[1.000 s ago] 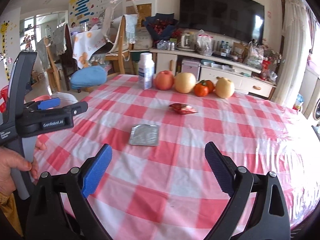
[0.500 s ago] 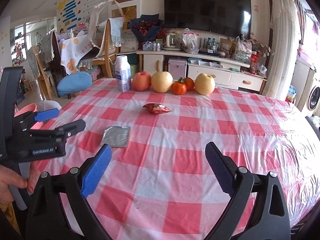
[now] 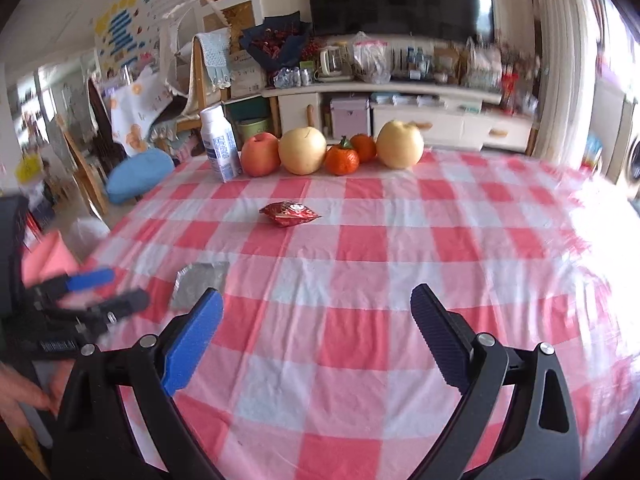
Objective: Collect trash
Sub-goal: 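Close left tool on the silver foil tray while right tool approaches the red snack packet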
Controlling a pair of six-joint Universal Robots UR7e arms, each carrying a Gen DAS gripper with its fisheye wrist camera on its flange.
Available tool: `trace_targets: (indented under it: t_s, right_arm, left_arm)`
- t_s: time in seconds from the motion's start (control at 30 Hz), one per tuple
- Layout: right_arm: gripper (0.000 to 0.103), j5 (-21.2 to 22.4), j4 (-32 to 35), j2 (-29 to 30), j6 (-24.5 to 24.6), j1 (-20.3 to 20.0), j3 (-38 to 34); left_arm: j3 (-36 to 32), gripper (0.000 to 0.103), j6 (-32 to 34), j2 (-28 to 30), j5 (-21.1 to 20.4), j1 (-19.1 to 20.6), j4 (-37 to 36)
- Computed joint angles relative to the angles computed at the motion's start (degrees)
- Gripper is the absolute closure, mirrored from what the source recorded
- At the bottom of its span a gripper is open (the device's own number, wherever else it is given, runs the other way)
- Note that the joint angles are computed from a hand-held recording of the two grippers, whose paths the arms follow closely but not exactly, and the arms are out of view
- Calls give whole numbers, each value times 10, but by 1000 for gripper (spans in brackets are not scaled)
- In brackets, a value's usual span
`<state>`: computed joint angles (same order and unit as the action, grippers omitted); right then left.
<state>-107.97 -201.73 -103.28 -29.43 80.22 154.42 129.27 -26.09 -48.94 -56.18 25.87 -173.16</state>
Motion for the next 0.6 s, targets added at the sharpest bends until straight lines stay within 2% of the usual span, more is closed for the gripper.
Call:
trace_targets:
  t_s: [0.17, 0.43, 0.6]
  right_arm:
    - [8, 45, 46, 7, 22, -30, -30]
    - [8, 54, 41, 71, 3, -32, -80]
    - [8, 77, 55, 106, -5, -38, -117]
  left_arm:
    - [-18, 8, -5, 23, 7, 1, 12]
    - [-54, 8, -24, 59, 27, 8, 27]
    - [-71, 8, -30, 78, 41, 5, 41]
